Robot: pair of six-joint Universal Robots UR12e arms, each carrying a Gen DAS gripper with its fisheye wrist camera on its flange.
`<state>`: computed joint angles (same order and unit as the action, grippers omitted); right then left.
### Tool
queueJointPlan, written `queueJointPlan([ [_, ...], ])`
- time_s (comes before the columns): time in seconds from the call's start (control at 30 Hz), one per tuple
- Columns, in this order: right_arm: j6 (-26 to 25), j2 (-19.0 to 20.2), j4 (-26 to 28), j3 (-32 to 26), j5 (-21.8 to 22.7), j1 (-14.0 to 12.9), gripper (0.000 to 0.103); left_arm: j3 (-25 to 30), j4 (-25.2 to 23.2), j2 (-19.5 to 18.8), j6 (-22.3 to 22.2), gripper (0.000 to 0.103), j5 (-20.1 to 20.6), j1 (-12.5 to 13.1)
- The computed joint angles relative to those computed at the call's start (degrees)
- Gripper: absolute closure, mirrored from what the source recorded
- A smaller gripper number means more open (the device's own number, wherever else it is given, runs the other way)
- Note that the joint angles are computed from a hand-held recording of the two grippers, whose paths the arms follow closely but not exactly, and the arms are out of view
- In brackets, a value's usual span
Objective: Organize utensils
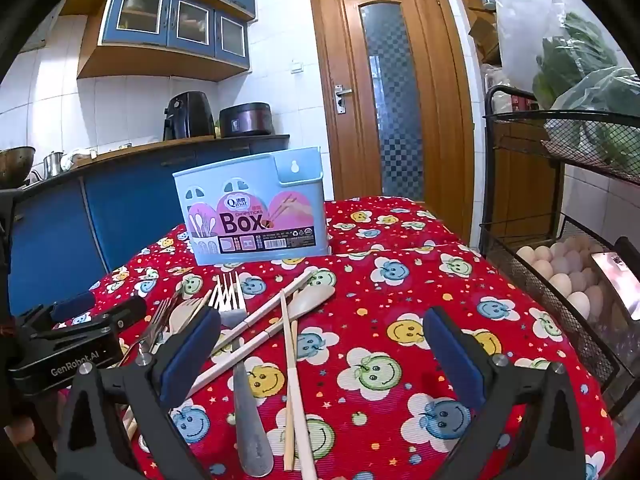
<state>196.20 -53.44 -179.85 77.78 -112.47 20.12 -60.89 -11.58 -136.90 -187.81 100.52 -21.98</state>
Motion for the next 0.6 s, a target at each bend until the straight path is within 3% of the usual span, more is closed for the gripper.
queueJointPlan([
  [0.6,0.17,0.0,0.25,0.0,-0.01,-0.03,0.0,0.06,-0.39,0.06,0.01,0.017,-0.29,0.13],
])
